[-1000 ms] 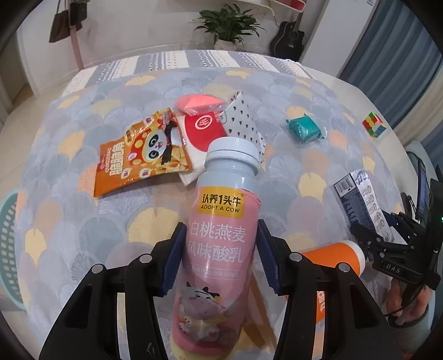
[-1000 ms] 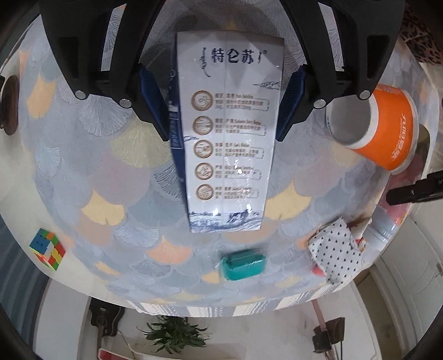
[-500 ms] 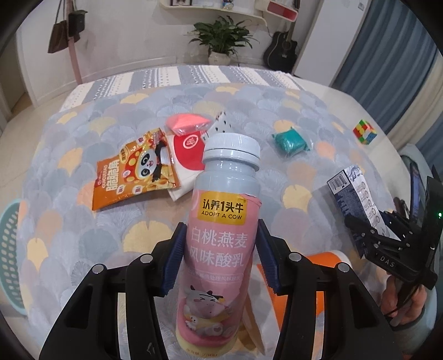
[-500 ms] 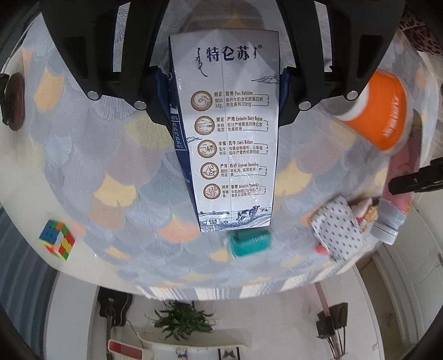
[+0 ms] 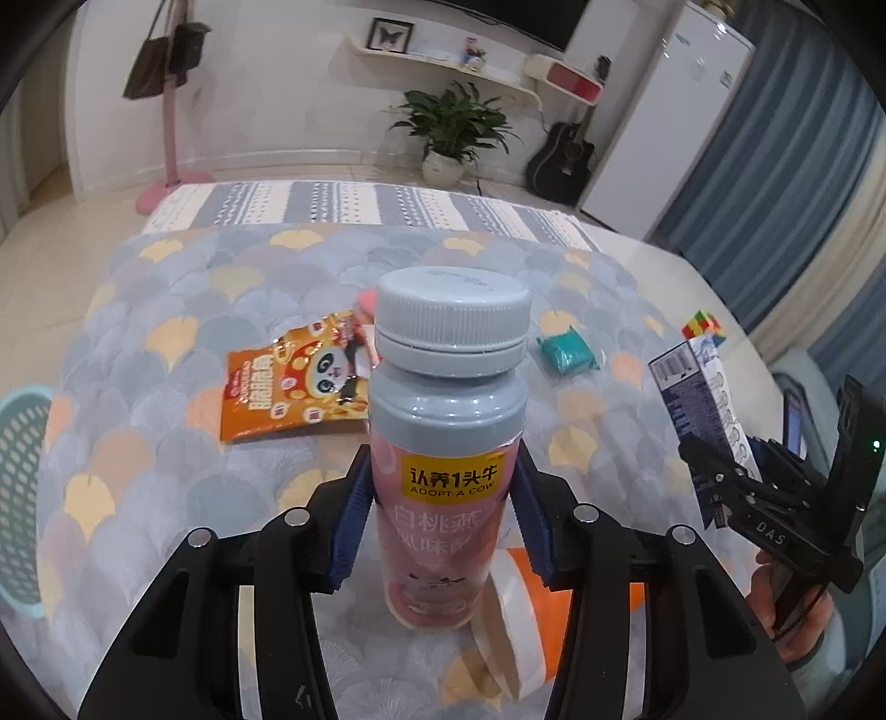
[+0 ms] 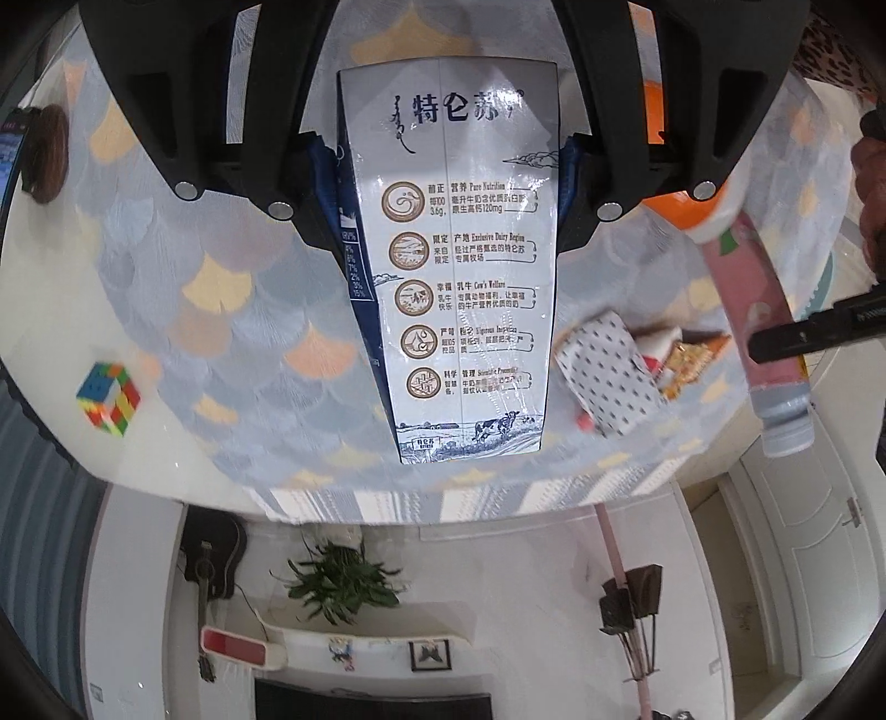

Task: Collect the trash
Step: 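Carry pink bottle and white carton to the basket and release both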

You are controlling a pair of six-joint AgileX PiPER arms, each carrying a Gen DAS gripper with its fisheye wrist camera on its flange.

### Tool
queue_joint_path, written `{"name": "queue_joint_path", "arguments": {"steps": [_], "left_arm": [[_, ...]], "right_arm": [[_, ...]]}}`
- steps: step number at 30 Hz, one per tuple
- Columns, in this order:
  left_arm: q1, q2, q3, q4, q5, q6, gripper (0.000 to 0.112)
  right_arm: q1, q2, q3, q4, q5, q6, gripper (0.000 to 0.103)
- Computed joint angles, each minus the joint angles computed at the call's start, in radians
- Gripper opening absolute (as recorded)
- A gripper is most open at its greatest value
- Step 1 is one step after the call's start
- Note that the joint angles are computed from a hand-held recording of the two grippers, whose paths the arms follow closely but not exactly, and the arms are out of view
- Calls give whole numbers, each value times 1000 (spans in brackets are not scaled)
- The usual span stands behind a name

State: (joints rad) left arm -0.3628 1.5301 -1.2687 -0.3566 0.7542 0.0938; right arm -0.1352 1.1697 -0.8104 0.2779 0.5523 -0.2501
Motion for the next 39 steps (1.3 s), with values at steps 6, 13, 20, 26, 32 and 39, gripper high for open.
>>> {"name": "queue_joint_path", "arguments": {"steps": [6, 13, 20, 26, 32, 39], "left_arm": [[74, -62, 40, -82, -9, 71, 46], [237, -137, 82, -219, 11, 194, 46], [532, -209, 71, -329, 86, 314, 46], [845, -221, 50, -386, 175, 390, 46], [1092, -158, 32, -453, 218, 486, 46], [1147, -51, 20, -386, 122, 485, 46]], "right_arm": [[86, -5, -86, -45, 29, 87, 56], [351, 60, -247, -292, 42, 377, 55], [666, 228, -519, -531, 91, 634, 55], [868, 462, -813, -615, 129, 737, 56], [963, 717, -1114, -525, 182, 695, 56], [1015, 1175, -1724, -371, 442, 621, 55]]}}
